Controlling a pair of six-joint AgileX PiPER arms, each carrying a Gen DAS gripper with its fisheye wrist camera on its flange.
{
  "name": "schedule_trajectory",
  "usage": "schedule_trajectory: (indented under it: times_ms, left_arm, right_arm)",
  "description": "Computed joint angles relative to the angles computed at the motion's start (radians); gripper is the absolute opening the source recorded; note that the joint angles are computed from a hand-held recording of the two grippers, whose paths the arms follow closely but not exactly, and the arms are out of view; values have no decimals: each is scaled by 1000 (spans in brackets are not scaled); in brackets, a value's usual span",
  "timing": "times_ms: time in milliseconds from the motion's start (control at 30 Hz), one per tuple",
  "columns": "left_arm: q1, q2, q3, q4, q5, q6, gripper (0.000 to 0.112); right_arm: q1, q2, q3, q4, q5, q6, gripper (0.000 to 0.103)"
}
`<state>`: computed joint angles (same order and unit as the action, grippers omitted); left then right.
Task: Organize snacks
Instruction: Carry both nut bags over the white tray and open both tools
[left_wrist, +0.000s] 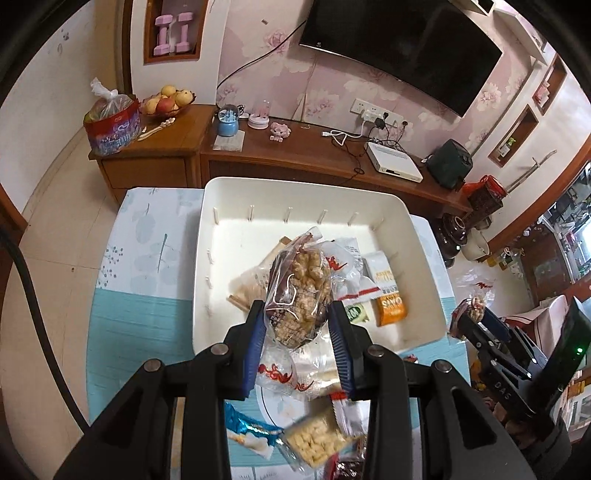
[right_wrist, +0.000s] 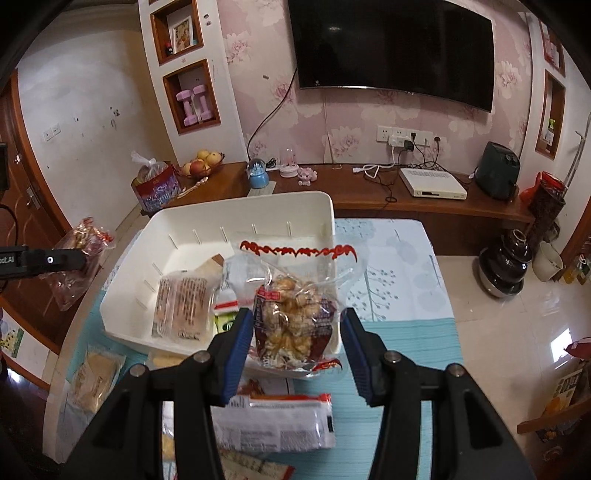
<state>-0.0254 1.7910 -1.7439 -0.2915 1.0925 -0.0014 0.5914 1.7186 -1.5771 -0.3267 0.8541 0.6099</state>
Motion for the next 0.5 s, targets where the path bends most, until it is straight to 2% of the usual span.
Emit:
schedule_trajectory:
  times_ms: [300,500]
  left_arm:
    - [14,31,-7,-13,-34,17,35]
    - [20,38,-19,-22,-12,24,36]
  right_arm:
    - [-9,42,-29,2,-28,23,50]
    - [-12,66,-57,27,-7,7,52]
